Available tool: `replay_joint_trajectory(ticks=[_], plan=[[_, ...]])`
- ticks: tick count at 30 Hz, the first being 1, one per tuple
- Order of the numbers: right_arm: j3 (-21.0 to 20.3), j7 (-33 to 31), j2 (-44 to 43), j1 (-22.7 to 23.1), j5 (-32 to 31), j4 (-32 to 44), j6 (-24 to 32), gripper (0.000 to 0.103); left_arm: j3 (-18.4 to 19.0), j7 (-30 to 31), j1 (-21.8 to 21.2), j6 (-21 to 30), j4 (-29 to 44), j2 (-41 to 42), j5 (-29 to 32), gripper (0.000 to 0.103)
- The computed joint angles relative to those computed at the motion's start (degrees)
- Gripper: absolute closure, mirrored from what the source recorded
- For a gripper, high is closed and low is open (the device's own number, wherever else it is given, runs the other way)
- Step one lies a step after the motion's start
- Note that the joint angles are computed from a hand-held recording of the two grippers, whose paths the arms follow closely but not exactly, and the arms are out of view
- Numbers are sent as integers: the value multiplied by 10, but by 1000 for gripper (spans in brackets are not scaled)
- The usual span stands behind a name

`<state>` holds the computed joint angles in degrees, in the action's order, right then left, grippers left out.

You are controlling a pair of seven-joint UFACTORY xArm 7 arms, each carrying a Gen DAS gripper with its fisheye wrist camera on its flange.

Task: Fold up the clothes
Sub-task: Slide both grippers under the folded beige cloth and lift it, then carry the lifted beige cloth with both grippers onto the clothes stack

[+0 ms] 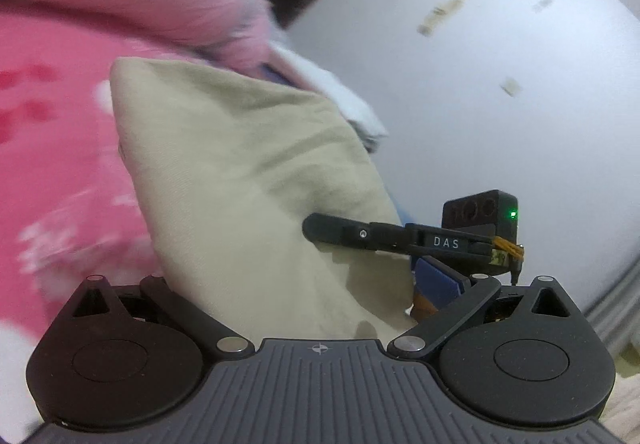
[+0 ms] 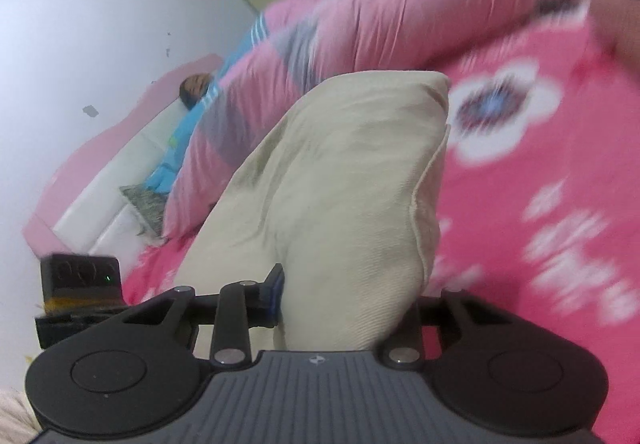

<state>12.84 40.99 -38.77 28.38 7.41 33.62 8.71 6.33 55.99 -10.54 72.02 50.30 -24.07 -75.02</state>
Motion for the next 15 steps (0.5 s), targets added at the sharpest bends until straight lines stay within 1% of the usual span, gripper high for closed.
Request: replay_joint_trajectory(ticks=[2,4,5,7,10,15], plan=[[3,-7,-70,-30,-23,-3,65,67,-26,-5,-24,-9,32,22,-23,2],[-8,-25,-133,-53,-43,6,144,67,-54,-12,-48,-24,72,49,-39,2],[-20,-43,-161,-63,-53,14,186,67,-71,-14,-61,-37,96,66,-45,2],[-48,-80,-199,-78,-59,27,246,66,-102,-20,-84,-66,144,102,-47,2],[-105,-136,-235,-106,-57,45,318,66,-144,-44,-118,-110,233,177,-40,2],[-197,-230,-228,-146,-50,95,415,66,-200,-107,-154,-164,369,306,-10,3]])
